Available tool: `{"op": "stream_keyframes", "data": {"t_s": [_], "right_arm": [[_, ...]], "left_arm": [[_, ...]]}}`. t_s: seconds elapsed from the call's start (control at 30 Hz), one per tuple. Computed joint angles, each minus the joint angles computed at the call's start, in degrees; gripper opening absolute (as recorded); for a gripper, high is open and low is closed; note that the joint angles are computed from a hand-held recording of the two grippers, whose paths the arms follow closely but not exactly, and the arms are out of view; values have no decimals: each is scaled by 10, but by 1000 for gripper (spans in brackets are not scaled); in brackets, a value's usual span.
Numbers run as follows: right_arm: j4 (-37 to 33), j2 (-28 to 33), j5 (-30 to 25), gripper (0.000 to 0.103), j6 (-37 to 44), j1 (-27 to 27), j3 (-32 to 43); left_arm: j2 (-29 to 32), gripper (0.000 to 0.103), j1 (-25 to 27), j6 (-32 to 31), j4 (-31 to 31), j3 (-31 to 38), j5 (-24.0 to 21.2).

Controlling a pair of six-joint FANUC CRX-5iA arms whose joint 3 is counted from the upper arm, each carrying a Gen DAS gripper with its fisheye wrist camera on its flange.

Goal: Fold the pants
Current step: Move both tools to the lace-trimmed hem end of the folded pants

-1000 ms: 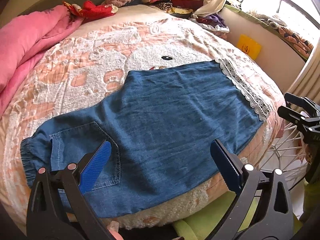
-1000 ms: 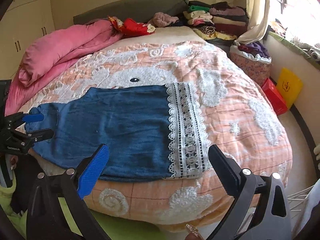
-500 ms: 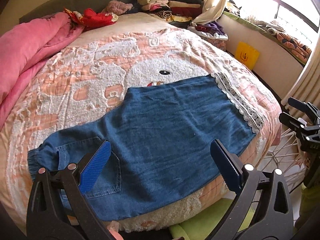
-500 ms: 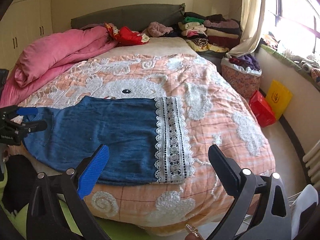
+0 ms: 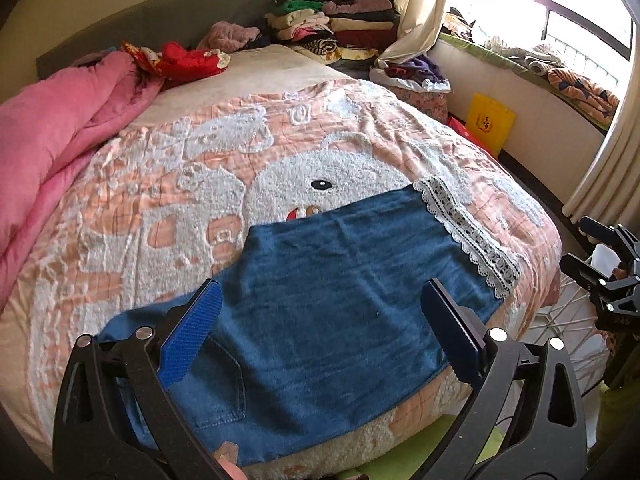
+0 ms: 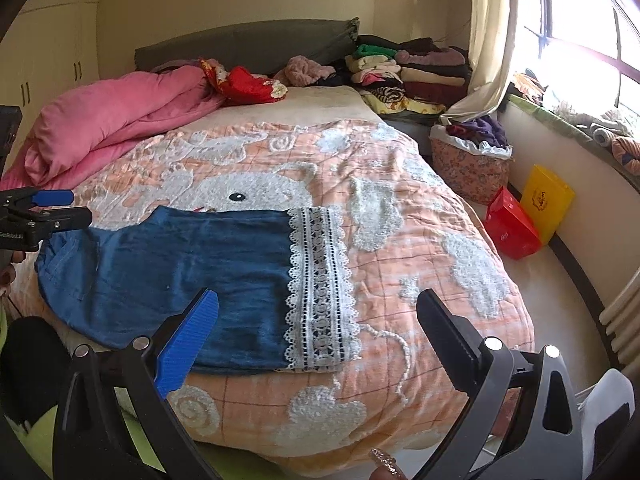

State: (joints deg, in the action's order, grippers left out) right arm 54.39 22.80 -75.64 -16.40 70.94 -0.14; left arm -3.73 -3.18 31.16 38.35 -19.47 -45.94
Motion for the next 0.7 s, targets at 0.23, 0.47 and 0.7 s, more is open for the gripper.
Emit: {"op": "stream_keyframes", "data": {"t_s": [0.23,0.47,0.7], "right_arm": [[9,-20,-7,98,-32,3,-28],[7,-35,-11,98,-55,5,-52],[4,-45,-1,98,-75,2,-73]], "left_arm": [[7,93,-24,13,-21,14,6],[20,93,-46,25,-38,28,9],[40,93,-68,36,-54,48,10]]}}
